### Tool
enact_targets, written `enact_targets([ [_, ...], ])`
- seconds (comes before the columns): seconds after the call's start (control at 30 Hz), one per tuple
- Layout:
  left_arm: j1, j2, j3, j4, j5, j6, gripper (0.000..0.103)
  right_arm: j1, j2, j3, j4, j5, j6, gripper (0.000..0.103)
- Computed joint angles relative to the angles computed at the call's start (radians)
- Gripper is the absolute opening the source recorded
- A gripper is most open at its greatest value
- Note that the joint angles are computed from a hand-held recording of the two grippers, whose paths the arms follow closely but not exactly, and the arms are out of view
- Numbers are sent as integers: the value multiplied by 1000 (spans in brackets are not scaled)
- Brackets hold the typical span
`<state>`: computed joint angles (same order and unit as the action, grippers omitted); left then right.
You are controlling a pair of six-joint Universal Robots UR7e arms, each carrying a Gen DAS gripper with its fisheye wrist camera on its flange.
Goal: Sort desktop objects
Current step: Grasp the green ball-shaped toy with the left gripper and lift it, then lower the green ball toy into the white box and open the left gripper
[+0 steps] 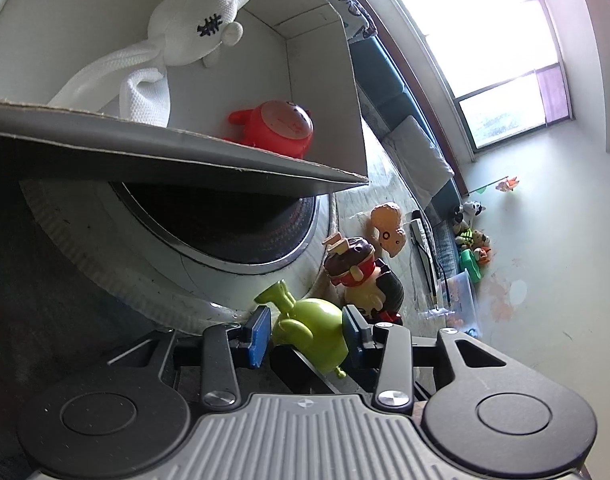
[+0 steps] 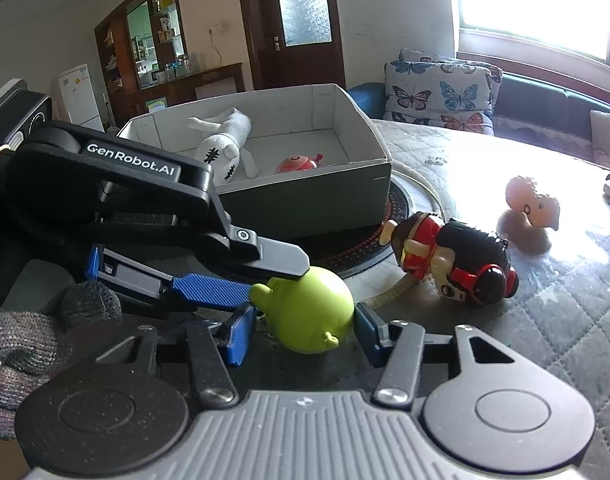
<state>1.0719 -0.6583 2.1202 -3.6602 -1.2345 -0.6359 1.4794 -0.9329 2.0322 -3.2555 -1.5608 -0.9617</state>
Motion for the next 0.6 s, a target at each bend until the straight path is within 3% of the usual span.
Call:
enact_targets([
  [0.37, -38, 2, 43, -126, 33, 61, 39, 8, -33, 31, -15, 38, -4, 48],
  [0.6, -76, -43, 71, -222, 112, 125, 39, 58, -17, -10, -3, 98, -14, 48],
])
